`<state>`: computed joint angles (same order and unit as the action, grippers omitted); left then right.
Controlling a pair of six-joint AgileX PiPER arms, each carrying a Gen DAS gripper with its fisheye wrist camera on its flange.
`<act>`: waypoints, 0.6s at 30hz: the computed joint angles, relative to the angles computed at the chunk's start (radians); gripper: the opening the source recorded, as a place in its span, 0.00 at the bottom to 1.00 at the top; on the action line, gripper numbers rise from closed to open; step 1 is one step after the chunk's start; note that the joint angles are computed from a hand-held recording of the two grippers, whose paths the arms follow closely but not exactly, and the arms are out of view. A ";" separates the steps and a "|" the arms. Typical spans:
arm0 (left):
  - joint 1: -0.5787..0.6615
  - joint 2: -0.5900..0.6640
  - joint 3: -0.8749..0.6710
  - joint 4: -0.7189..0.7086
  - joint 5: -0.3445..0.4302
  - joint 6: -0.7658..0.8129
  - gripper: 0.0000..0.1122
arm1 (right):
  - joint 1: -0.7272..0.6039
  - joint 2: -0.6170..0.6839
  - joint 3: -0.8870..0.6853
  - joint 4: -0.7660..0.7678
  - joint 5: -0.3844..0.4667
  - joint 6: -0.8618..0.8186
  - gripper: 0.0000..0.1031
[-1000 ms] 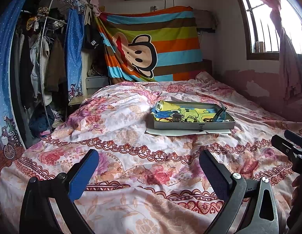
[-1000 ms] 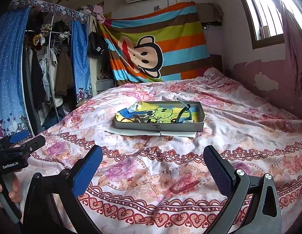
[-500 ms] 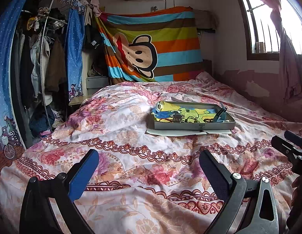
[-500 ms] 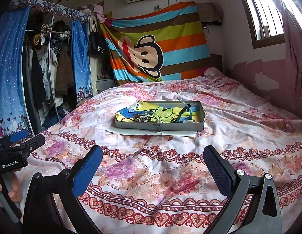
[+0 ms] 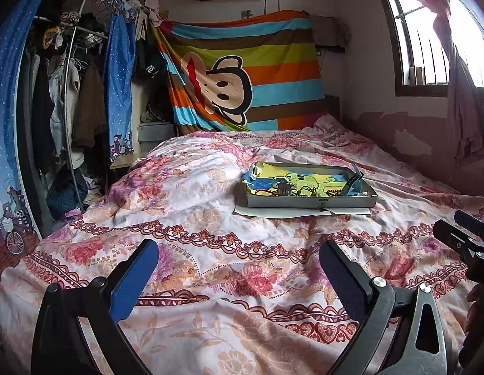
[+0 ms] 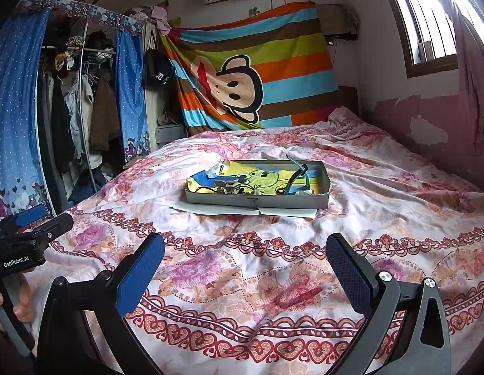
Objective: Organize jewelry
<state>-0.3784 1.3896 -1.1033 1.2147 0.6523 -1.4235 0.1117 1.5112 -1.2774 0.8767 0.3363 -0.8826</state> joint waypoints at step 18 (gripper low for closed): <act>0.002 0.002 -0.001 -0.010 -0.004 0.006 0.92 | 0.006 -0.009 0.019 0.011 -0.003 -0.014 0.98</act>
